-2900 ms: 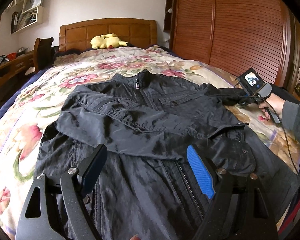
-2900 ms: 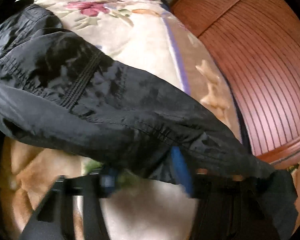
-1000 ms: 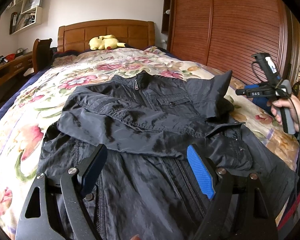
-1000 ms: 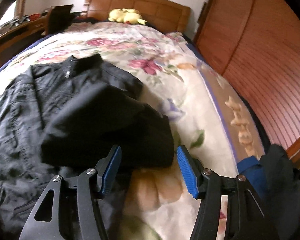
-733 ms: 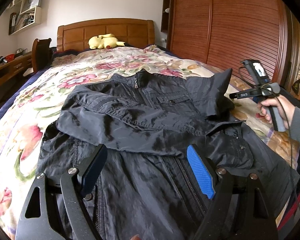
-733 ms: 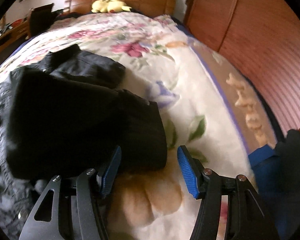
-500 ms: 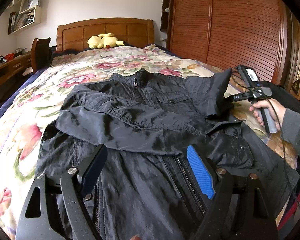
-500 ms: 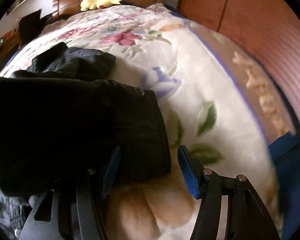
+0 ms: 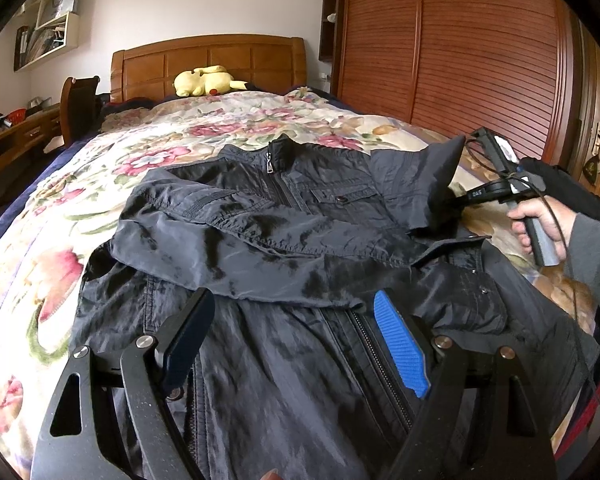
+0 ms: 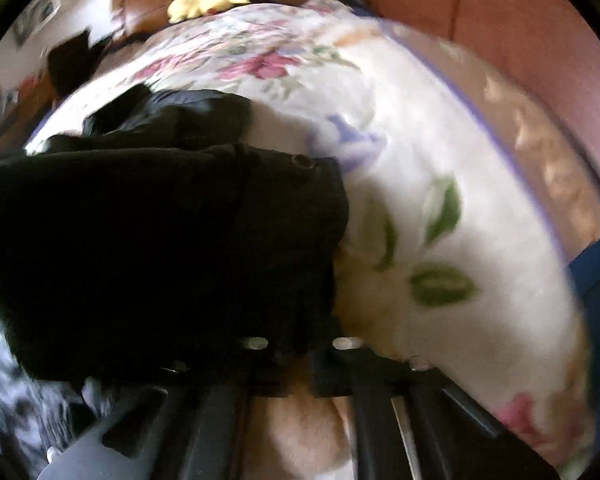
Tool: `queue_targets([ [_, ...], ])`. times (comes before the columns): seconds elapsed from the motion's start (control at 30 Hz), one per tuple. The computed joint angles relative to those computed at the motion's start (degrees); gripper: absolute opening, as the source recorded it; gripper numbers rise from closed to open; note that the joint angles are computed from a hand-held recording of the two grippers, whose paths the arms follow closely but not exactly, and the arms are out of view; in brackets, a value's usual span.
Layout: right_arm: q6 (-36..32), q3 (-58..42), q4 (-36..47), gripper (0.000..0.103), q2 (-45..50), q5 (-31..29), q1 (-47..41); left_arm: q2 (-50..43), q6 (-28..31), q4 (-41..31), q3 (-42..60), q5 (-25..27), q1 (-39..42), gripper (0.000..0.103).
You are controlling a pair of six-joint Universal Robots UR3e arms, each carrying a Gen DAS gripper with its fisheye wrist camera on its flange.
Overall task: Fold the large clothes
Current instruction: 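Release the sleeve with the right tool and lift it away from the jacket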
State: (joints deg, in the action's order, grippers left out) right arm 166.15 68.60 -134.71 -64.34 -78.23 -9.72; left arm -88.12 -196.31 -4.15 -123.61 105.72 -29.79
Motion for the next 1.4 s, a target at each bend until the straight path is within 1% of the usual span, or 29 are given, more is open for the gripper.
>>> queue_targets([
  [0.07,-0.83,2.36,-2.51,0.003,-2.7,-2.49,1.02,0.55,0.06,-0.03,-0.36,0.17,-0.11,0.083],
  [0.1,-0.97,4.43,-4.45,0.003,-4.88,-2.64,1.13,1.06,0.13,-0.08,-0.71,0.19,-0.09,0.083],
  [0.23,-1.68,9.85,-7.51,0.003,-13.1,-0.72,0.73,3.9,0.39,-0.54,-2.67,0.83,-0.11,0.083],
  [0.5,-4.61,17.07,-7.64,0.003,-27.41,2.55,3.9,14.26,0.52,-3.08,-8.7,2.77,0.31,0.083],
  [0.57,-5.08,17.95,-7.31,0.003,-29.73,2.21,5.87,17.73,0.48,-4.19,-10.54,3.14,0.79,0.083],
  [0.73,-6.58,19.87,-8.03,0.002,-32.93,1.5,10.83,24.54,0.14,-6.78,-13.99,5.67,1.35,0.083],
  [0.87,-6.85,19.93,-8.26,0.002,-33.41,-0.72,16.84,33.43,0.72,-10.83,-17.52,4.26,4.77,0.083],
  [0.9,-7.55,19.88,-8.3,0.002,-33.22,-0.47,17.26,34.55,0.81,-11.44,-17.87,4.17,5.22,0.083],
  [1.07,-8.74,19.58,-9.3,0.002,-31.6,-3.08,22.99,43.92,2.75,-17.77,-20.79,0.99,10.78,0.083],
  [1.17,-9.78,19.25,-9.27,0.002,-30.31,-3.05,23.96,46.6,3.16,-19.76,-21.53,-0.08,12.58,0.083],
  [1.4,-10.19,18.07,-6.7,0.002,-30.28,-3.12,26.34,47.48,3.02,-20.47,-21.95,0.82,12.64,0.083],
])
